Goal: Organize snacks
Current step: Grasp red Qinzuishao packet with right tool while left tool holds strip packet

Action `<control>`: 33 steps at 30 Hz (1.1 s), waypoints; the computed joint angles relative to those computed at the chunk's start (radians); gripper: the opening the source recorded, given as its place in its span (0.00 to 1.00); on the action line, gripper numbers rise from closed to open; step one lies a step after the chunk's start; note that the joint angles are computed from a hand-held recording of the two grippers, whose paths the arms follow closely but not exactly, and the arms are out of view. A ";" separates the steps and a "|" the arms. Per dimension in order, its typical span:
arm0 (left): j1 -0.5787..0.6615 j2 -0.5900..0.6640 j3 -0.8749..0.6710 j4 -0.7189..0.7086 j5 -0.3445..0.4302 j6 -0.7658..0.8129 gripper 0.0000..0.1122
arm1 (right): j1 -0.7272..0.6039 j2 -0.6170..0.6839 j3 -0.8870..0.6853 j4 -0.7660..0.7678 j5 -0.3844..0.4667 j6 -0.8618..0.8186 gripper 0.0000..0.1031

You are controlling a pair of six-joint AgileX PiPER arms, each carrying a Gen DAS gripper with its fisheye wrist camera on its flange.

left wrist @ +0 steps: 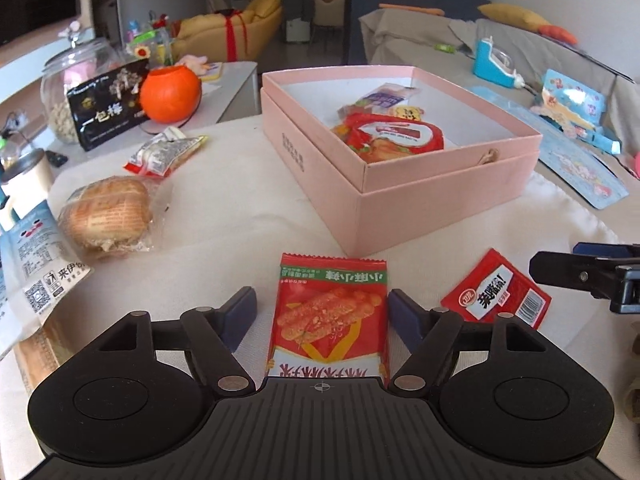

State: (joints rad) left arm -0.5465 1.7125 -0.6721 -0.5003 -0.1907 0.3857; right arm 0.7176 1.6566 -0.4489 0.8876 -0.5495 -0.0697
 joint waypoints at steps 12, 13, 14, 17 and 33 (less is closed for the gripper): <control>-0.090 -0.121 0.242 0.060 -0.197 -0.126 0.56 | 0.137 -0.031 -0.113 0.335 0.089 -0.554 0.97; -0.093 -0.129 0.252 0.048 -0.200 -0.119 0.55 | 0.131 -0.025 -0.138 0.374 0.107 -0.597 0.97; -0.095 -0.137 0.262 0.046 -0.205 -0.124 0.55 | 0.122 -0.015 -0.162 0.413 0.125 -0.642 0.97; -0.101 -0.157 0.288 0.035 -0.217 -0.128 0.54 | 0.093 0.041 -0.242 0.561 0.160 -0.824 0.96; -0.105 -0.141 0.299 0.059 -0.253 -0.165 0.56 | 0.098 -0.046 -0.156 0.735 0.167 -1.118 0.60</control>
State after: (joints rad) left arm -0.6518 1.5712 -0.3727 -0.4413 -0.4432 0.2210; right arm 0.8159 1.6104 -0.6051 1.6223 -0.3829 -1.1880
